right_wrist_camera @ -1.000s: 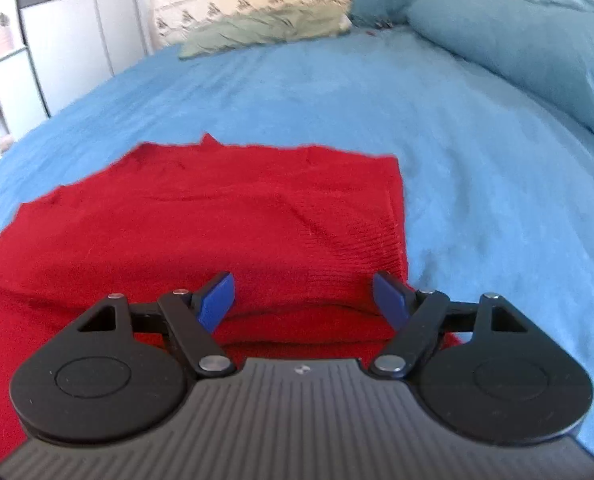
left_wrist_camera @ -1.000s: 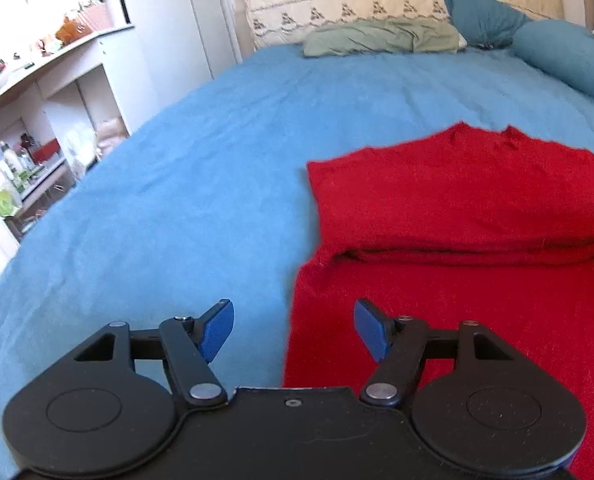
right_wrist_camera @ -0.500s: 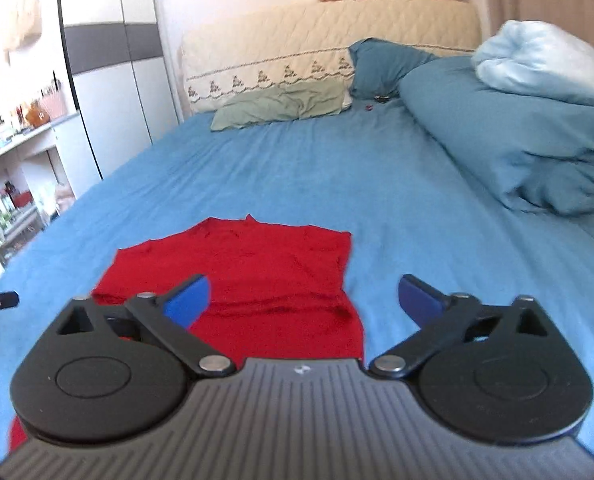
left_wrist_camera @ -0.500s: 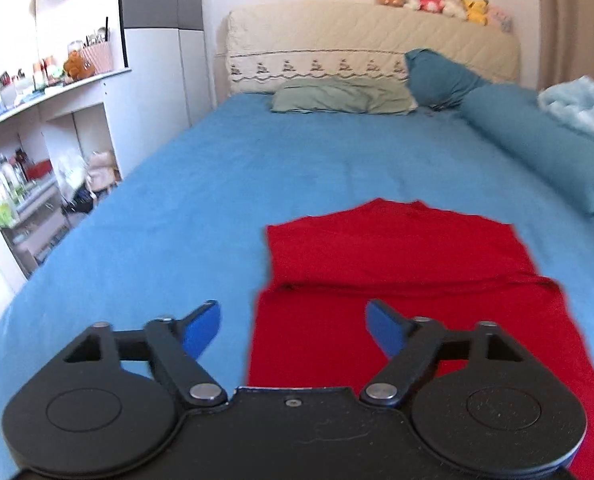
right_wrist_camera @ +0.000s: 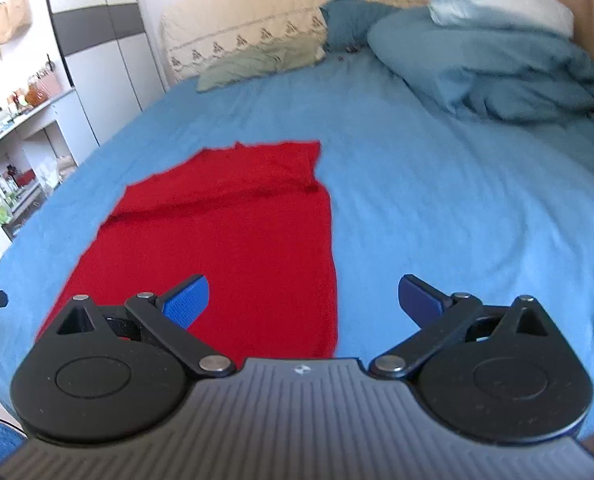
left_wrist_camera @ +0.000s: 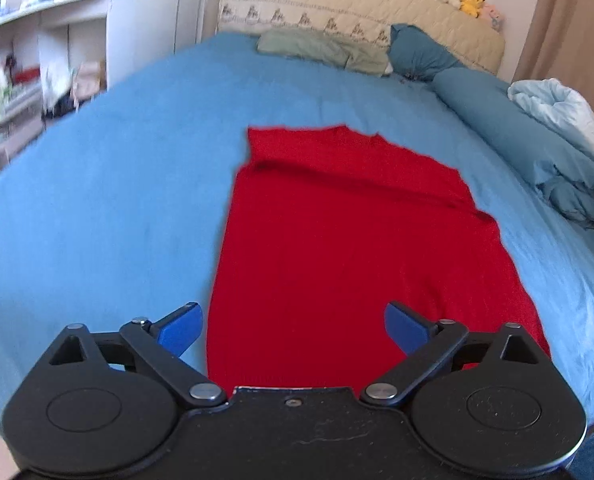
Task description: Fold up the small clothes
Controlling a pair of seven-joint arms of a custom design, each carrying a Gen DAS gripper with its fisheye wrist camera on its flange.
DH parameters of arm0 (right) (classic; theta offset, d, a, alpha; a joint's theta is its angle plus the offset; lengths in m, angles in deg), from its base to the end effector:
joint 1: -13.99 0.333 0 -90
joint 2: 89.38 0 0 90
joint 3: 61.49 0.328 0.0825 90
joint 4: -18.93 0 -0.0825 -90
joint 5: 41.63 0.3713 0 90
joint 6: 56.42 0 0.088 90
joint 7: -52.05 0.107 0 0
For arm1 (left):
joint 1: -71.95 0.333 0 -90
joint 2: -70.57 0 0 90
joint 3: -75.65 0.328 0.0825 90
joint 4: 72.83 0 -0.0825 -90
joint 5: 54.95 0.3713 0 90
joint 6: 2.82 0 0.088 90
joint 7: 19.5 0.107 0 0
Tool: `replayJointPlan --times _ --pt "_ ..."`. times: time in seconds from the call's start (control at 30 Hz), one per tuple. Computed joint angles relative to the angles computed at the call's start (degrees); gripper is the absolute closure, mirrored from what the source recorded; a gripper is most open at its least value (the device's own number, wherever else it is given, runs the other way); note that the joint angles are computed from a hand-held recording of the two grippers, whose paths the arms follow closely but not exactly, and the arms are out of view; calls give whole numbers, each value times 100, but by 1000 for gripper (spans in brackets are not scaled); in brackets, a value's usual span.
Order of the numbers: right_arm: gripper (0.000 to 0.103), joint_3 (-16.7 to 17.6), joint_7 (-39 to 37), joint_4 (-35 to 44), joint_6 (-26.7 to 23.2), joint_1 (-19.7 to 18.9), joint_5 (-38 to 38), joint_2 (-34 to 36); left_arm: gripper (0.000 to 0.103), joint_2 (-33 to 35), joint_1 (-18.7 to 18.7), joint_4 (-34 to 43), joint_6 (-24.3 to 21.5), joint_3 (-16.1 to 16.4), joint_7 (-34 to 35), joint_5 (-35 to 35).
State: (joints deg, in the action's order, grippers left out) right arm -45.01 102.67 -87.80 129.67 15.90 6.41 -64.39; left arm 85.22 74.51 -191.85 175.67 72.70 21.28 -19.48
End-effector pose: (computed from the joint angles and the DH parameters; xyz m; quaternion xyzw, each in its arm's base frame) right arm 0.6559 0.1142 0.3958 -0.6475 0.6176 -0.2227 0.3869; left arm 0.6150 -0.0516 0.4083 -0.7284 0.5677 -0.3017 0.2369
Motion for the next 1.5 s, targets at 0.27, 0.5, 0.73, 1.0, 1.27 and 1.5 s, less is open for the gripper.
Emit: replayJointPlan --times 0.27,0.5,0.73,1.0,1.27,1.5 --pt "0 -345 516 -603 371 421 -96 72 6 146 -1118 -146 250 1364 -1721 1829" --pt "0 -456 895 -921 625 601 -577 204 26 278 -1505 -64 300 1899 -3330 3534" --pt "11 -346 1211 -769 400 488 -940 409 39 418 -1234 26 72 1619 -4012 4067" --pt "20 -882 1316 -368 188 1045 -1019 700 55 687 -810 276 162 1271 -4803 4749" --pt "54 -1528 1554 -41 -12 1622 -1085 909 95 643 -294 226 -37 614 -3730 3920" --pt "80 -1576 1708 -51 -12 1610 -1145 866 97 447 -493 130 -60 795 -3714 3867"
